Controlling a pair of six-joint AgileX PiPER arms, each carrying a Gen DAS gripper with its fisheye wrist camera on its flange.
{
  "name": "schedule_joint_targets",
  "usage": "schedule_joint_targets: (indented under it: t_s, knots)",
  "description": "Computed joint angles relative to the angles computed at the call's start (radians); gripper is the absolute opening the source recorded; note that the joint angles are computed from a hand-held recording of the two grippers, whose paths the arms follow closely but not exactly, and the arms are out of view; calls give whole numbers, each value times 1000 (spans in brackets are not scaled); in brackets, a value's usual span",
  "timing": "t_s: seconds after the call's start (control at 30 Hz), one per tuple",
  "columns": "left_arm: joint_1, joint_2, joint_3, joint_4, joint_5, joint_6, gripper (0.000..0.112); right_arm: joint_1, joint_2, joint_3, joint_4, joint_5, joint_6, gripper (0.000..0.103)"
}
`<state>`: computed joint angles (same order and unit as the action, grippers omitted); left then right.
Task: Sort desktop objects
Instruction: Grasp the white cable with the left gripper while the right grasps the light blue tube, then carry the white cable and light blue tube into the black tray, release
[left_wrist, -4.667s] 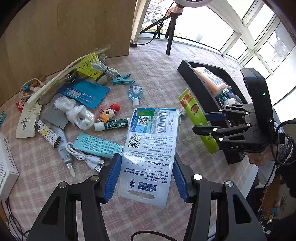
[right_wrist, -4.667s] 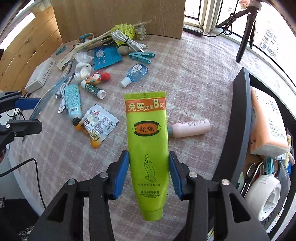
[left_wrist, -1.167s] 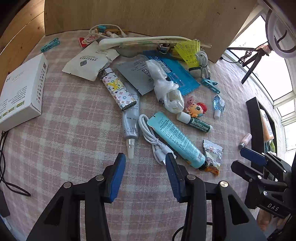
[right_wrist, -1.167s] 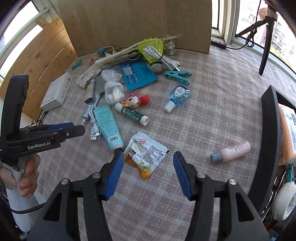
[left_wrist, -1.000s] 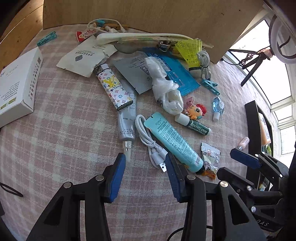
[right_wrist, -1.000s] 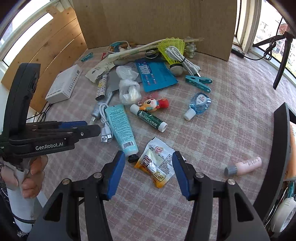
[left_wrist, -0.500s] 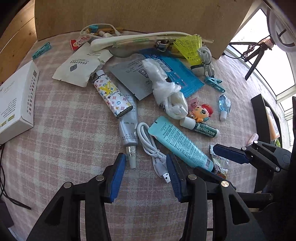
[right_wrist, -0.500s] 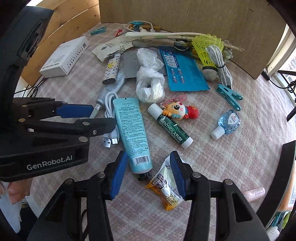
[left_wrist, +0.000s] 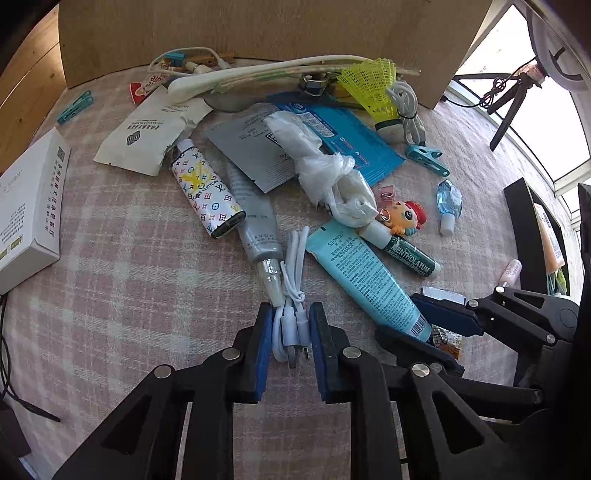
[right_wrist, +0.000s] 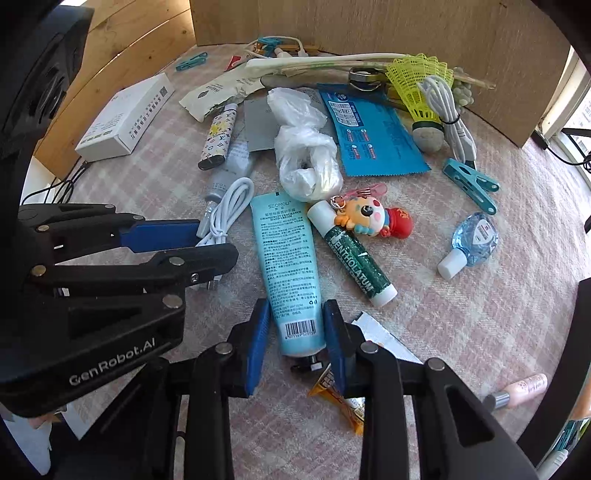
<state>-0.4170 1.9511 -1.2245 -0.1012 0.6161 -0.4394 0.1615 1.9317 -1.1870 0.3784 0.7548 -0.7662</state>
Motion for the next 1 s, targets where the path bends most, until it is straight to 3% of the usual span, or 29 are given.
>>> schedule_joint_targets:
  t_s: [0.4, 1.0]
  knots:
    - [-13, -135, 109, 42, -25, -70, 17, -106, -119, 101, 138, 23, -84, 27]
    - [-122, -178, 0, 88, 51, -120, 17, -311, -297, 203, 267, 59, -261, 26]
